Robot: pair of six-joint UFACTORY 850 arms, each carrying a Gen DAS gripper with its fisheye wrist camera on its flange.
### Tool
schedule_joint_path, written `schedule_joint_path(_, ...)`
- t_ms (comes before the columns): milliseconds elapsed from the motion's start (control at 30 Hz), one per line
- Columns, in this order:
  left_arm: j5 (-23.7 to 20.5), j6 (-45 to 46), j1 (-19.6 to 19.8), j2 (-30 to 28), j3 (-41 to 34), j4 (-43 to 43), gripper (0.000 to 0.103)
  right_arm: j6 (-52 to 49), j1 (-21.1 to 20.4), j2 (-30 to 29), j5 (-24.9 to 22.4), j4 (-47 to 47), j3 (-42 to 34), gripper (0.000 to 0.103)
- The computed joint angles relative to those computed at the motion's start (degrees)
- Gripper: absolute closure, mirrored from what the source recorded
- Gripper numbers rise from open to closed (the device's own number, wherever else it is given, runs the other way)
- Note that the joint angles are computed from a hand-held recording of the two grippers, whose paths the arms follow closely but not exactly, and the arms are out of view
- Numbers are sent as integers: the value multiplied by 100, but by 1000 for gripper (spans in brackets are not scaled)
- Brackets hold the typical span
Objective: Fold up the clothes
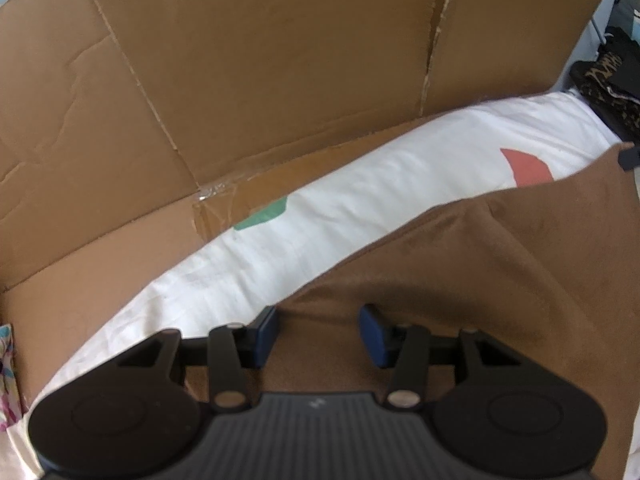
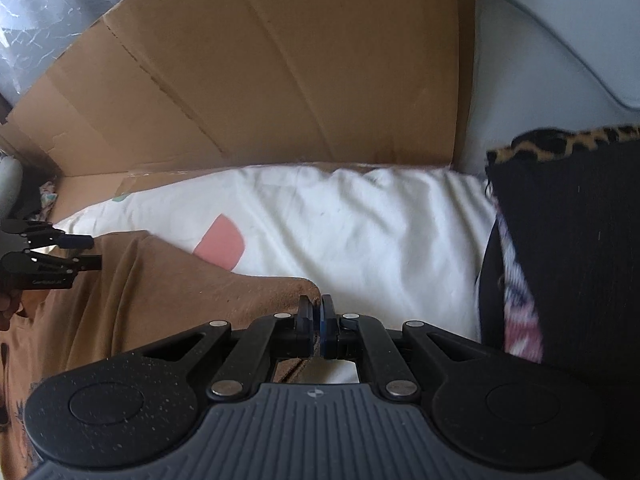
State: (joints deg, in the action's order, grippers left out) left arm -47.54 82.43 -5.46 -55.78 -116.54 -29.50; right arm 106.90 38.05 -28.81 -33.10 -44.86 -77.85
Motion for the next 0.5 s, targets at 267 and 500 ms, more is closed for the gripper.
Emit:
schedule_joint_path(267,-60,25,13,-64,-101,-28,52,-1002,-230,-114,-331,471,-302,103)
schedule_joint_path(500,150,21,-8,-28,-50,-47,53,-955,-315,-248,-490,571,-441,102)
